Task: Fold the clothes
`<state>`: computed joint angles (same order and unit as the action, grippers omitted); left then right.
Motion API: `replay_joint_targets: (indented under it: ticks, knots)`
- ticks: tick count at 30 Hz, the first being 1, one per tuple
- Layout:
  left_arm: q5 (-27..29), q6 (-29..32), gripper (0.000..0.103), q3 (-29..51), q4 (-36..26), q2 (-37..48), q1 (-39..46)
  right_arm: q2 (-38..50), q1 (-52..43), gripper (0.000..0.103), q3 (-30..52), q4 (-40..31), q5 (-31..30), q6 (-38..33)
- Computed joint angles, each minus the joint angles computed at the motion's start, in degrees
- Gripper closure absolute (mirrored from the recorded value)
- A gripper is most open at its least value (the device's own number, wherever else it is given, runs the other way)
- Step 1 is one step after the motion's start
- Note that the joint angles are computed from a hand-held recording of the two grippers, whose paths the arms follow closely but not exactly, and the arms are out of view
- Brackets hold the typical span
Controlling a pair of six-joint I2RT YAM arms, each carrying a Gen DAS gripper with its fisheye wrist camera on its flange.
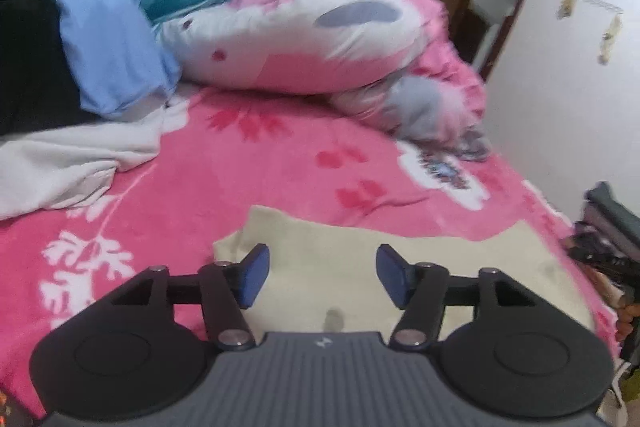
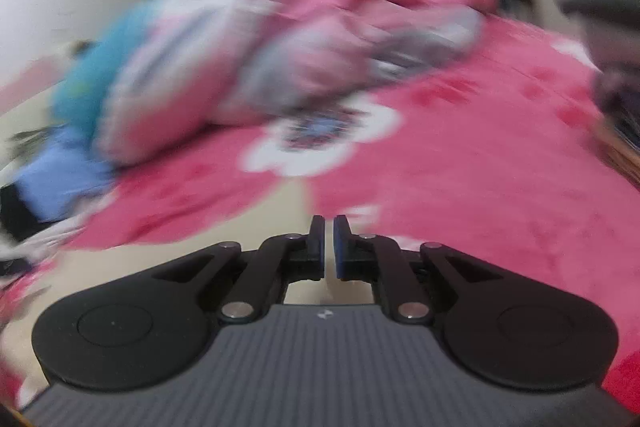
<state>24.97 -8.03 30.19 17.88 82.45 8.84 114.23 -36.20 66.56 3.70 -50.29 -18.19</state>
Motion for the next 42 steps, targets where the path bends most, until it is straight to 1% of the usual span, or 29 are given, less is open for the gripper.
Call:
replay_joint_targets:
  ticks: [1,2,3,4,5,7,8,9,10,12,13,15,16,17,18,19,20,22,24,25,28,29,31,34,37,38,39,40,42]
  knots:
    - [-0.8,0.7,0.038,-1.1,-0.3,-0.9,-0.5,-2.2,-0.5,0.098,-2.6,-1.5,-1.7,-5.6]
    - [-3.4,1.7,0.038,-1.6,-0.7,-0.4,-1.6,-3.4,-0.4,0.099,-4.6,-3.4,-0.3,-12.4]
    - [-6.6,2.2,0.04,-1.3,-1.2,1.4,-2.8,-2.7,-0.2,0.102,-5.2,-4.0,3.1,-15.6]
    - [-8.8,1.9,0.047,-0.7,-2.3,2.6,-3.3,-1.8,-0.1,0.103,-5.7,-3.7,6.4,-17.9]
    - [-9.6,1.0,0.047,-0.7,-3.8,2.2,-3.0,0.0,-0.7,0.103,-5.7,-1.1,9.0,-16.6]
    - [-10.1,-0.4,0.05,-1.4,-6.1,-0.4,-1.9,-2.2,-2.1,0.101,-7.6,2.7,9.9,-11.4]
    - [-9.1,-0.2,0.05,-3.5,-6.0,-4.9,-0.9,-3.3,-2.8,0.101,-8.4,4.5,10.5,-8.8]
    - [-8.2,0.7,0.046,-5.7,-6.2,-9.6,-0.5,-4.7,-3.5,0.1,-9.4,6.1,10.8,-6.9]
    - [-7.2,1.8,0.042,-7.6,-7.1,-14.3,-0.5,-7.8,-4.2,0.1,-12.0,7.0,8.5,-8.8]
    - [-4.3,3.8,0.04,-10.6,-10.1,-22.9,-0.6,-12.8,-5.2,0.099,-16.3,6.9,2.5,-12.8]
    - [-4.1,4.9,0.039,-11.7,-11.6,-24.2,-1.5,-14.7,-5.5,0.099,-18.0,5.8,-0.7,-15.3]
    - [-8.7,6.6,0.038,-13.5,-14.2,-23.6,-5.4,-15.6,-5.2,0.1,-19.6,0.1,-4.3,-24.3]
    - [-10.1,6.6,0.039,-14.5,-13.8,-22.2,-6.0,-15.7,-4.8,0.1,-20.3,-2.8,-4.9,-28.9]
    - [-10.7,6.0,0.039,-15.5,-12.0,-19.7,-5.0,-14.4,-3.5,0.1,-20.8,-2.2,-0.6,-30.7]
    - [-9.1,4.7,0.042,-16.0,-11.8,-19.2,-2.7,-12.7,-3.7,0.101,-20.2,-0.7,1.6,-29.4]
    - [-5.4,2.9,0.047,-16.2,-13.3,-20.9,0.9,-11.2,-4.0,0.101,-19.3,0.3,3.5,-27.7]
    - [-2.9,2.1,0.049,-15.7,-16.0,-22.8,4.1,-10.8,-5.3,0.101,-17.5,-0.8,3.7,-23.5]
    - [-3.7,2.6,0.043,-15.3,-19.9,-26.2,6.3,-14.3,-6.6,0.095,-18.9,3.5,7.4,-17.3]
    - [-5.4,3.2,0.043,-15.3,-22.5,-29.2,7.7,-18.4,-8.6,0.095,-21.0,5.6,4.6,-17.0]
    - [-4.5,3.1,0.043,-15.7,-23.6,-30.7,8.6,-20.1,-9.3,0.095,-21.8,4.7,1.7,-17.3]
    - [3.1,1.9,0.04,-18.0,-25.9,-35.8,11.7,-25.4,-7.7,0.095,-25.6,0.0,-4.5,-21.7]
    - [4.2,2.0,0.038,-19.1,-25.8,-37.5,10.9,-27.2,-6.6,0.095,-26.9,-2.0,-6.0,-23.6]
    - [2.4,2.7,0.035,-20.3,-23.1,-36.7,7.7,-30.5,-3.8,0.095,-29.2,-5.9,-8.5,-27.2]
    - [-2.7,5.1,0.034,-23.3,-17.8,-34.9,3.0,-31.9,1.8,0.095,-31.3,-8.7,-7.8,-25.4]
    - [-5.7,8.4,0.035,-26.3,-12.1,-33.9,0.5,-35.1,5.2,0.095,-33.9,-10.0,-6.8,-23.4]
    - [-6.7,9.5,0.037,-27.1,-10.2,-33.7,-0.4,-36.3,6.1,0.095,-34.8,-10.3,-6.3,-22.8]
    - [-7.6,10.8,0.048,-27.7,-8.5,-33.4,-1.4,-37.4,5.7,0.095,-35.4,-11.2,-6.0,-22.7]
    - [-8.5,12.0,0.064,-28.1,-8.2,-34.5,-2.7,-38.5,5.4,0.095,-36.0,-12.1,-5.6,-22.6]
    - [-11.9,14.4,0.08,-27.7,-11.5,-40.4,-6.1,-40.6,4.6,0.095,-37.1,-14.2,-5.0,-22.4]
